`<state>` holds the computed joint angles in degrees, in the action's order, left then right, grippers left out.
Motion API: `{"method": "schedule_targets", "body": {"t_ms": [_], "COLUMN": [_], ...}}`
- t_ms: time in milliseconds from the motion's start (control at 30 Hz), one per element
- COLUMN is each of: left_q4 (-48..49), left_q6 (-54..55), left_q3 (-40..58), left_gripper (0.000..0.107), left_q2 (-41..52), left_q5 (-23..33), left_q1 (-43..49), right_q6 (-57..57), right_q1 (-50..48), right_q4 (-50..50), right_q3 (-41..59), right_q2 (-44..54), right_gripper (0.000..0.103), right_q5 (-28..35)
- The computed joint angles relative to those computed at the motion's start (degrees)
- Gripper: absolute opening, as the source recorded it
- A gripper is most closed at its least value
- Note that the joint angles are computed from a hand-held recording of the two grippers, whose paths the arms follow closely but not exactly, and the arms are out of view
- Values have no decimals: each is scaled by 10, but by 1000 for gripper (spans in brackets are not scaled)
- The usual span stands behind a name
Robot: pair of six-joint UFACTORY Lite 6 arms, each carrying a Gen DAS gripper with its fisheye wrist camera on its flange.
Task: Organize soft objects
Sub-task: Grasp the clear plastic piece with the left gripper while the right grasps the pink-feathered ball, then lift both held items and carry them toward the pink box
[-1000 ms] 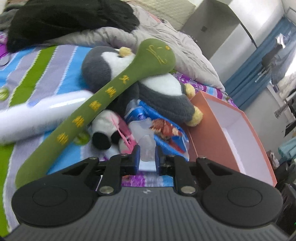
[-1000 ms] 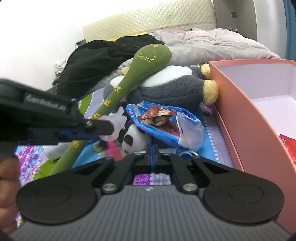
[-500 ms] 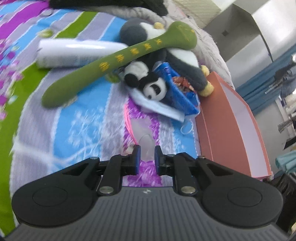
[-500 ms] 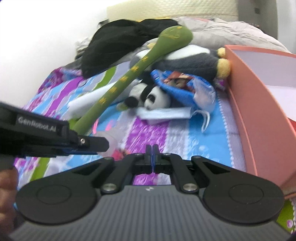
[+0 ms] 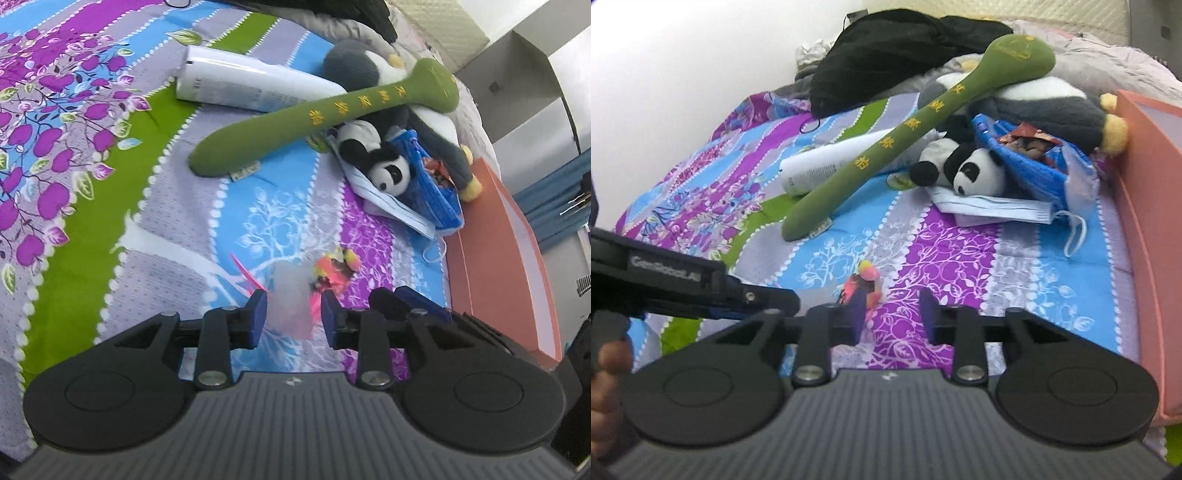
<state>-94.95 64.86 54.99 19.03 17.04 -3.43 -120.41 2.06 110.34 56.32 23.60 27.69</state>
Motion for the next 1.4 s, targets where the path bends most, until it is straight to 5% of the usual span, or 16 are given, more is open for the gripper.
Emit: {"method": "schedule_targets", "body": {"t_ms": [533, 1033, 1267, 1400], "left_q4": [-86, -119, -131, -124], "left_q6": [121, 204, 197, 155], "left_q3": [-36, -13, -12, 10], "left_gripper": [45, 45, 45, 45], "left_q2": [-15, 12, 15, 29], "left_q5": [1, -71, 5, -1], "left_q1": [5, -77, -68, -83], "right_q6": [360, 293, 217, 178], "right_q1": [8, -26, -47, -50], "right_q4": [-200, -190, -139, -109], "right_q3": [185, 63, -13, -50], "right_q2": [166, 31, -35, -66], "right_gripper": [31, 31, 31, 31], "right_q5": [51, -53, -66, -71]}}
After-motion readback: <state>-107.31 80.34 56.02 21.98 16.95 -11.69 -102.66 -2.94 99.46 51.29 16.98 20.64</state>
